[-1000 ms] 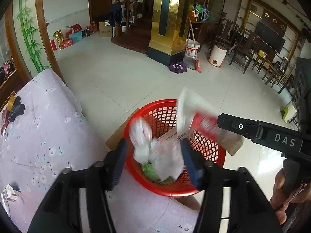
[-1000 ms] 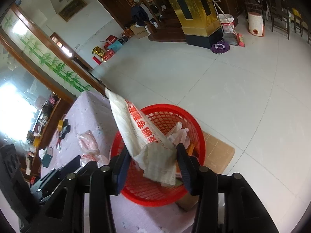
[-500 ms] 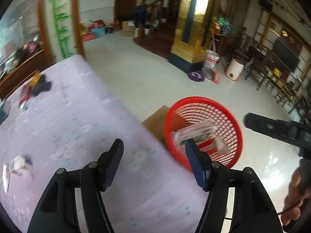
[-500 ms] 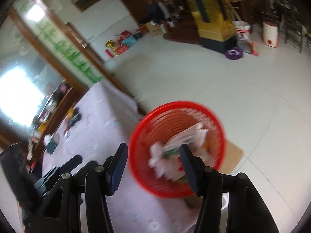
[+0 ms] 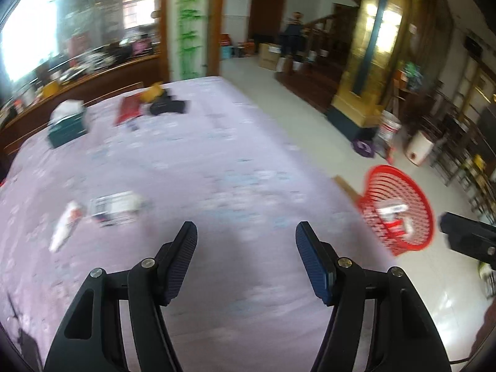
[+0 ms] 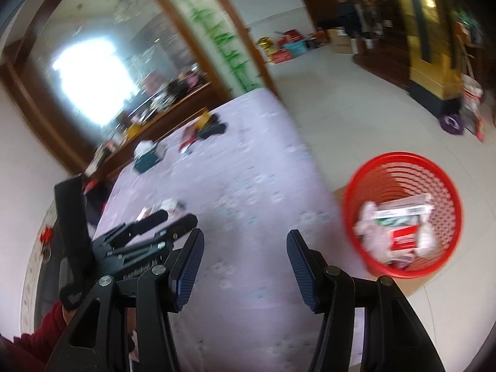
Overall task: Collect trash
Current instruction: 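Move both tools back over the bed toward the white spray bottle, then grasp the white spray bottle with the left tool, then lift the spray bottle with the left tool while the right tool grasps the barcode box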
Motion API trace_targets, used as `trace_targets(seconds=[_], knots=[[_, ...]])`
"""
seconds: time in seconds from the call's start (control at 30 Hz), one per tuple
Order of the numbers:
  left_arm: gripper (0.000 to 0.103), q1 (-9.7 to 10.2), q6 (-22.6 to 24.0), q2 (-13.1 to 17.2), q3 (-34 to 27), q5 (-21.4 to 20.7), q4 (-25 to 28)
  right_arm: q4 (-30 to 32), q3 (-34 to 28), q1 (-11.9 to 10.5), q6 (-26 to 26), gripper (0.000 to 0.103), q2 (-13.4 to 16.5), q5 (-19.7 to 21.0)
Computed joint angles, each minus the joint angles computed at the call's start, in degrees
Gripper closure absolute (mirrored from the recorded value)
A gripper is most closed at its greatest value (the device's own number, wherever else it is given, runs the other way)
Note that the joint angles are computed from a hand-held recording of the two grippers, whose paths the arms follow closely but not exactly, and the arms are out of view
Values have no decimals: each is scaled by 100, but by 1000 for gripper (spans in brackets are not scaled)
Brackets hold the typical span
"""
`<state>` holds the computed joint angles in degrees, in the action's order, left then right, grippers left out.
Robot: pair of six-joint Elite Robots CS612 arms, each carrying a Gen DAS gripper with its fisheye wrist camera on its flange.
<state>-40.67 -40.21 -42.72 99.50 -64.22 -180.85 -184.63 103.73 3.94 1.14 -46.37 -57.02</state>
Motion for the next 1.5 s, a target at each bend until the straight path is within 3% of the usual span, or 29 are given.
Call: trace_targets(seconds=[0.17,0.37,0.5,0.63,0.87,0.97,1.07,1.27,1.5], knots=[[38,283,-522,-263,601,383,157,153,-62,255,-170,43,31,30],[38,794,-987,-395,991,739,661,305,-135,427,-252,43,90,-178],[39,1158,-968,-267,990,308,534,470,-251,533,-262,43,150,-306],[46,1317,-540,-69,822,-10,438,651,-394,638,-328,43,209,-485],[59,1445,-70,218,442,-276,688,1035,-667,799,-550,43,286,-673],[69,1510,-91,305,337,-399,667,1252,-793,841,-730,43,306,-616],[71,1523,-165,341,313,-409,600,1634,-1039,916,-1089,43,358,-522],[72,1404,-514,199,642,-357,194,2601,-1864,1134,-2298,43,683,-234],[72,1116,-1125,-96,1209,-139,-128,3657,-3137,1531,-3910,39,1397,-471]])
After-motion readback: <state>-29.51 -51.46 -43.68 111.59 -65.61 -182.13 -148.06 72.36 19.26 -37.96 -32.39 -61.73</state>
